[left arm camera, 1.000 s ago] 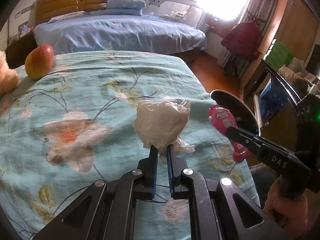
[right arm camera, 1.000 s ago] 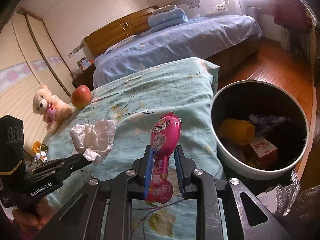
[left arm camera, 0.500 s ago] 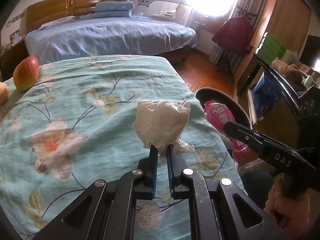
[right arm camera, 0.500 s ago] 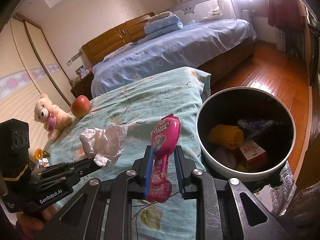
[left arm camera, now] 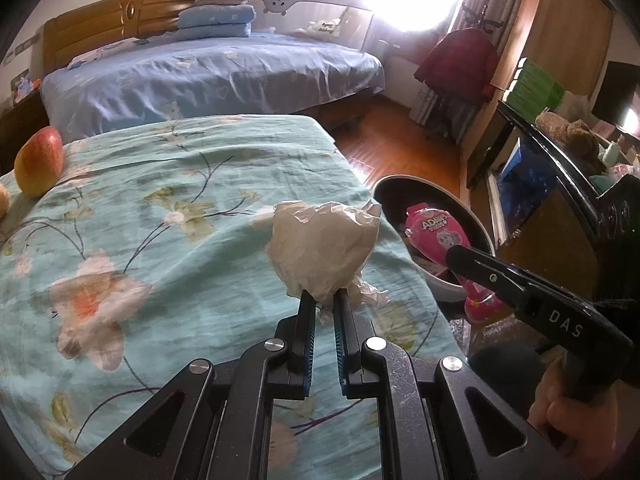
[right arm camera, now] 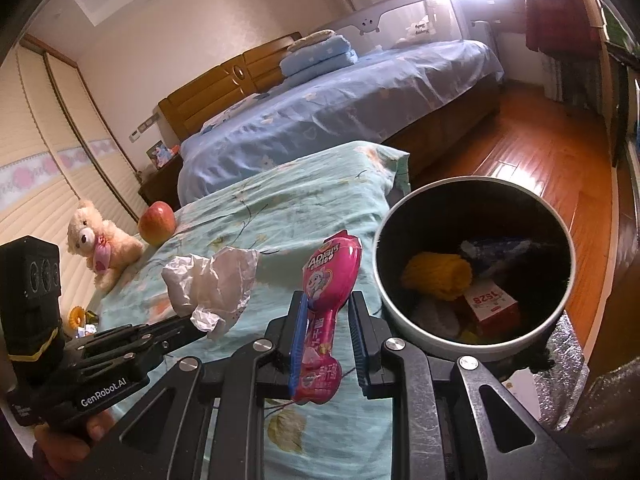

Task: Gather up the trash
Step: 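Carry the tissue and pink package over the bin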

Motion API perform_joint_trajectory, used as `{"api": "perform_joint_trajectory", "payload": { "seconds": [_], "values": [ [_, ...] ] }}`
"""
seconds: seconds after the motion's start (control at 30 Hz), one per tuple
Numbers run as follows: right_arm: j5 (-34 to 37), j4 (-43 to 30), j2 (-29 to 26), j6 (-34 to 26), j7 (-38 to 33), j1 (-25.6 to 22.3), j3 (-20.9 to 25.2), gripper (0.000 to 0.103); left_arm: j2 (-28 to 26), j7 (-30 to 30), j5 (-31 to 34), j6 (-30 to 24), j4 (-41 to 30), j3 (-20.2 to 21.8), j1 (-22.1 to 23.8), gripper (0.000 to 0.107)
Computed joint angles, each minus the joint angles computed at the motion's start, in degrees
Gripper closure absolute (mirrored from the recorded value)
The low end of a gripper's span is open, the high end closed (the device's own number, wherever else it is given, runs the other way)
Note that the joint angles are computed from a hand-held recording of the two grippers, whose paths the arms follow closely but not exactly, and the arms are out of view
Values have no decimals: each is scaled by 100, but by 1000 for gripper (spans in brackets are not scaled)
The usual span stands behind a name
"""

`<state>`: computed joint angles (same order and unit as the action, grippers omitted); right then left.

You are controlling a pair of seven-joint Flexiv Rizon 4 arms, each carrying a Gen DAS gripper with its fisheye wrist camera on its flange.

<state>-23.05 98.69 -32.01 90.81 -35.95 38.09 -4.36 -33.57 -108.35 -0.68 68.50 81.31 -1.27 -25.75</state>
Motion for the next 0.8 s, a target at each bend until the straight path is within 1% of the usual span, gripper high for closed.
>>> {"api": "perform_joint_trajectory", "payload": {
  "seconds": [0.17, 0.3, 0.6, 0.8],
  "values": [
    [13, 54, 28, 36, -13, -9, -19, 82, -93, 50, -18, -50, -146, -43, -17, 99],
    [12, 111, 59, 92, 9, 54, -121, 83, -145, 86, -14, -98, -244, -41, -42, 99],
    [24, 276, 161, 217, 160, 294, -522, 83, -294, 161, -2, -211, -520, -41, -97, 99],
    [-2, 378, 233, 217, 238, 379, -731, 83, -478, 266, 8, -345, -851, -54, -140, 99]
  ]
}}
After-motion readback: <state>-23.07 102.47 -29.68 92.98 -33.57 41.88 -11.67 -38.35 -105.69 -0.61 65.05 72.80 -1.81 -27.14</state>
